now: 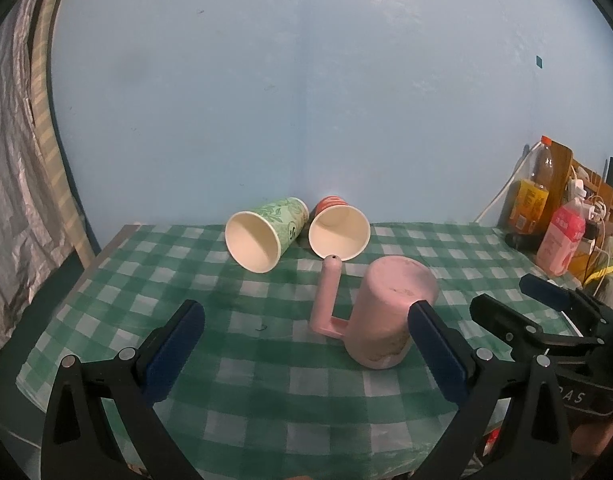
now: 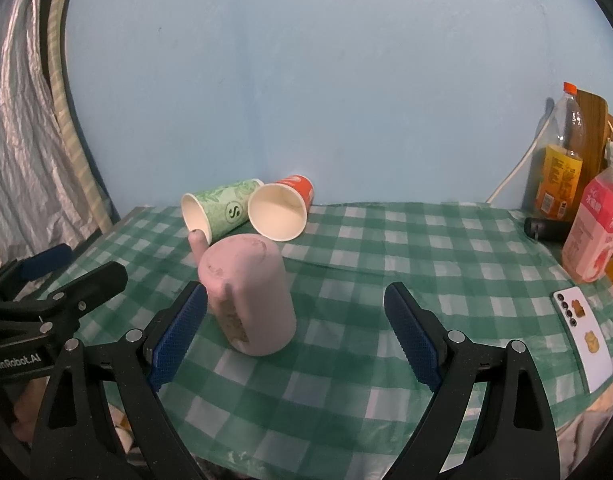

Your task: Flip cup upside down

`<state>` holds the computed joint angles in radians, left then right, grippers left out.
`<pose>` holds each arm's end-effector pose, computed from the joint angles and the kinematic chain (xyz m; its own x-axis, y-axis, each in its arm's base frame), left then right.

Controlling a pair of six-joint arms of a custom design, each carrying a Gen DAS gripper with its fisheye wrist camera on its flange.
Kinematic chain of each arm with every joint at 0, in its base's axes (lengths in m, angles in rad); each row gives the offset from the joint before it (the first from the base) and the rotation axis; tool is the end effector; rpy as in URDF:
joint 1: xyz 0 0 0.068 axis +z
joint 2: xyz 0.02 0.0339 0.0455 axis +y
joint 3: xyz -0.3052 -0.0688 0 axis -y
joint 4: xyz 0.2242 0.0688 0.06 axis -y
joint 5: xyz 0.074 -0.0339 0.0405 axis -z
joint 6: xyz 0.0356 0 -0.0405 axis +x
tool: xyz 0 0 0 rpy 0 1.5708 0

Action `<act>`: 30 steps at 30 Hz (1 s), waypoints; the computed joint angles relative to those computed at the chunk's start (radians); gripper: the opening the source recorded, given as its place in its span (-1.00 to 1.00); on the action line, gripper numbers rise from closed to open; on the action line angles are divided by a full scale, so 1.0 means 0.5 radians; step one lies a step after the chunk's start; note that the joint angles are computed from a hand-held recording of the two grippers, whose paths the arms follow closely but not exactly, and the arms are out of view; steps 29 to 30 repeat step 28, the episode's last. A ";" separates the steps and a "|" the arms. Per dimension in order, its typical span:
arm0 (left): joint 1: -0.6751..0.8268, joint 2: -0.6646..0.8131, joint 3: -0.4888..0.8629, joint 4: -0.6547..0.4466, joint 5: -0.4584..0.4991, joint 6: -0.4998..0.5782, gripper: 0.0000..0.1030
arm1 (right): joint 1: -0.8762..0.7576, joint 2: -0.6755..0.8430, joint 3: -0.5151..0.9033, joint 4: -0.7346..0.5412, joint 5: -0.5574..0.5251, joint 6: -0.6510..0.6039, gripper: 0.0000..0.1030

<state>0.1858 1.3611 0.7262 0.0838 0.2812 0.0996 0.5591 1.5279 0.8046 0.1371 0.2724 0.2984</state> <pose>0.2620 0.0392 0.2707 -0.5066 0.0020 -0.8622 0.1058 0.9926 -0.0599 0.2636 0.1536 0.2551 -0.5426 -0.0055 -0.8400 -0.1688 0.9803 0.1027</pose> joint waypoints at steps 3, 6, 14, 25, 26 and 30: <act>0.001 0.007 0.002 0.002 -0.009 -0.001 0.99 | 0.002 0.002 0.003 -0.003 0.002 0.004 0.73; 0.003 0.011 0.005 0.002 -0.002 0.012 0.99 | 0.003 0.005 0.001 0.002 0.002 -0.004 0.73; -0.003 0.003 -0.004 -0.009 -0.006 0.037 0.99 | 0.006 0.012 0.000 0.000 0.001 0.007 0.73; 0.029 0.018 0.010 -0.018 0.025 0.049 0.99 | 0.005 0.024 0.003 0.007 0.000 0.014 0.73; 0.030 0.019 0.013 -0.020 0.023 0.050 0.99 | 0.006 0.024 0.003 0.004 0.001 0.013 0.73; 0.030 0.023 0.021 -0.026 0.017 0.048 0.99 | 0.005 0.027 0.008 -0.006 0.000 0.012 0.73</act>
